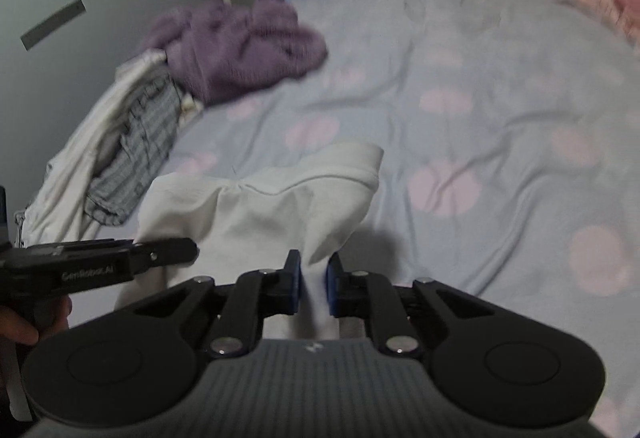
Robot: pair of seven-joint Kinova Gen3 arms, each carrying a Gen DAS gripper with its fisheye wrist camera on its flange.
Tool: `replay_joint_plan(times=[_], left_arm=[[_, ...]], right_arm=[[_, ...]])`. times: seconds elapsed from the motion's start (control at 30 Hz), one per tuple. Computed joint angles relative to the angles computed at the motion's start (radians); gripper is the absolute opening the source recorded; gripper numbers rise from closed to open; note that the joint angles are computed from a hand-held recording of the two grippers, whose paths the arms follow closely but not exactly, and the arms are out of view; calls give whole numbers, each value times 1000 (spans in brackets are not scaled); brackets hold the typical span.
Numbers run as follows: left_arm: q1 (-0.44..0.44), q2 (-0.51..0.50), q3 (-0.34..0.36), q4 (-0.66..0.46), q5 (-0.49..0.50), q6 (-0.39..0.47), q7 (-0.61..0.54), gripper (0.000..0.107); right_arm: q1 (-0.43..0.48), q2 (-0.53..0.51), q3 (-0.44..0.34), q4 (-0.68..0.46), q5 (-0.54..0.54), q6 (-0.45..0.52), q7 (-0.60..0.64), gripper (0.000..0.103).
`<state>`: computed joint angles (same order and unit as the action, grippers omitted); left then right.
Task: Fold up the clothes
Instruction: 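Lift the folded white shirt with both grippers and carry it toward the headboard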
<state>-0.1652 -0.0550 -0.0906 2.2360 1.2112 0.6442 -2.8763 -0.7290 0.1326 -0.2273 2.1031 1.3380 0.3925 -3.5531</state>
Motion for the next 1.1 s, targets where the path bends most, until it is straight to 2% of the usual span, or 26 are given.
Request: replay_joint_plan(times=[0.07,0.27,0.4,0.5,0.57,0.63,0.73,0.8,0.9,1.0,1.1], left_arm=[[10,-44,1,8,29,19,-37,14],[96,-155,23,-22,103,49,-107,14],[175,-162,67,-91,154,36,-135,14],[246,-135,121,-151,241,0,-191,14],[290,-103,163,-199,301,-25,-239,14],[340,-58,200,-261,344,-47,-283,14],[478,35,182,-389,331,-62,-283,14],[528,105,204,-482,315,-62,-271,14],[509,224,334,-621,283,-76,-259,14],[501,343,466,-760,214,-99,-238,14],[531,455,517,-899,106,-70,-197,14]], right_arm=[[-60,-58,2,43,45,81,-76,14],[-32,-251,-140,120,-22,278,-92,13],[-24,-389,-212,155,-94,401,-70,13],[46,-470,-324,157,-138,523,-18,13],[89,-511,-384,155,-156,604,20,13],[116,-568,-406,150,-189,664,83,13],[138,-661,-386,133,-246,733,205,13],[136,-711,-361,116,-267,796,286,13],[167,-784,-316,81,-303,851,408,13],[250,-836,-290,46,-334,881,505,13],[317,-886,-274,33,-353,907,532,13]])
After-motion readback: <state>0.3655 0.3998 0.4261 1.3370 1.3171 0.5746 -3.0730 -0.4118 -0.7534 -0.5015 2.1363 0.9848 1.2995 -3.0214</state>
